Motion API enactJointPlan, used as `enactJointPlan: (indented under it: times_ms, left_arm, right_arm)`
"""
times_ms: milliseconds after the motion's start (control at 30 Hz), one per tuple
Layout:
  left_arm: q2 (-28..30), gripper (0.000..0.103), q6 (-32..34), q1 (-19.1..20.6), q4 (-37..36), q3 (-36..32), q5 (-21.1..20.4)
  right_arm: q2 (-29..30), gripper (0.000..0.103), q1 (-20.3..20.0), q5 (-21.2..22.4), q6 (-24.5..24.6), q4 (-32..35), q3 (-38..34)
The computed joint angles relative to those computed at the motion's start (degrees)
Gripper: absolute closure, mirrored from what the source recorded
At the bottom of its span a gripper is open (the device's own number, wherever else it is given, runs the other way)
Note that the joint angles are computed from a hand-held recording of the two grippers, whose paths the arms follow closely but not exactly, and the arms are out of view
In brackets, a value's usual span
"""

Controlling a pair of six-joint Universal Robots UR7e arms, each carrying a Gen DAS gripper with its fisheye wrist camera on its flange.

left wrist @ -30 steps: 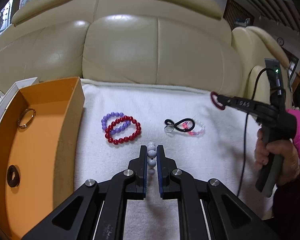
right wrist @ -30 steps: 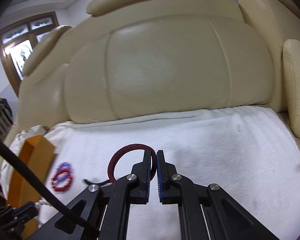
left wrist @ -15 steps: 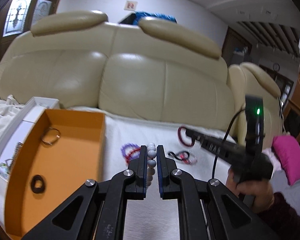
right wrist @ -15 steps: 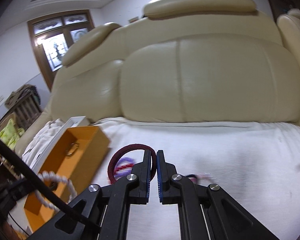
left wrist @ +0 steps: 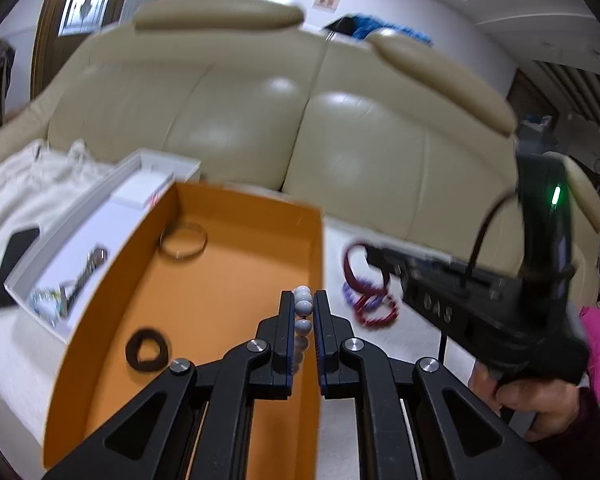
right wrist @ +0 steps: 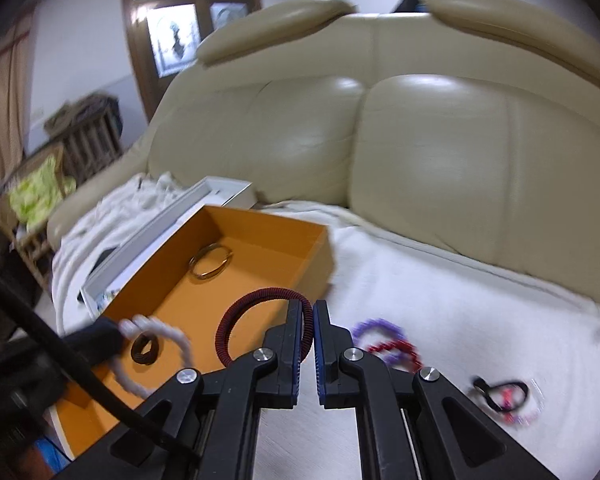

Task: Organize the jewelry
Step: 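Carry the red hair tie into the box with the right tool while the left drops the pearls, then return to the towel and grasp the red bead bracelet with the left tool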

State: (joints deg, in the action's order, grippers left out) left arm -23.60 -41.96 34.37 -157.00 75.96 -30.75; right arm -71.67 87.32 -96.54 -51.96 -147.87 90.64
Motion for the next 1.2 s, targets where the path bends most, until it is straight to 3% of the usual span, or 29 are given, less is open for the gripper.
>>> enactJointPlan:
  times_ms: [300,500,733,833,967,1200]
  left_arm:
    - [-0.69,0.094,-8.29,2.36,8.53,-0.14,-1.26]
    - [-0.64,0.094,-10.88,3.8,10.65,-1.53,0.33]
    - [-0.34,0.091,-15.67,5.04,15.83,-3.73,3.3]
    - [0.08,0.079,-16.04,4.95,17.87,-4.61,3.73]
    - [0.94,0.061,-16.88,4.19,21.76,-6.04,6.83]
    - [4.65,0.04,-15.35,2.66,26.19,-11.34,11.33]
  right_arm:
    - [9.21,0.097,4.42,-8.08,0.08,1.79,-7.08]
    - [14.67,0.096,5.43,-10.83,0.62,4.11,-11.98]
    - [16.89,0.092,4.6,-8.29,5.49,8.33,-15.88]
    - [16.22,0.077,4.2,-6.67,6.63,9.12,-16.02]
    - [13.74,0.077,2.99,-2.98,7.64,9.67,-15.4]
    - [7.06,0.077,-0.32,0.72,8.44,8.86,-12.96]
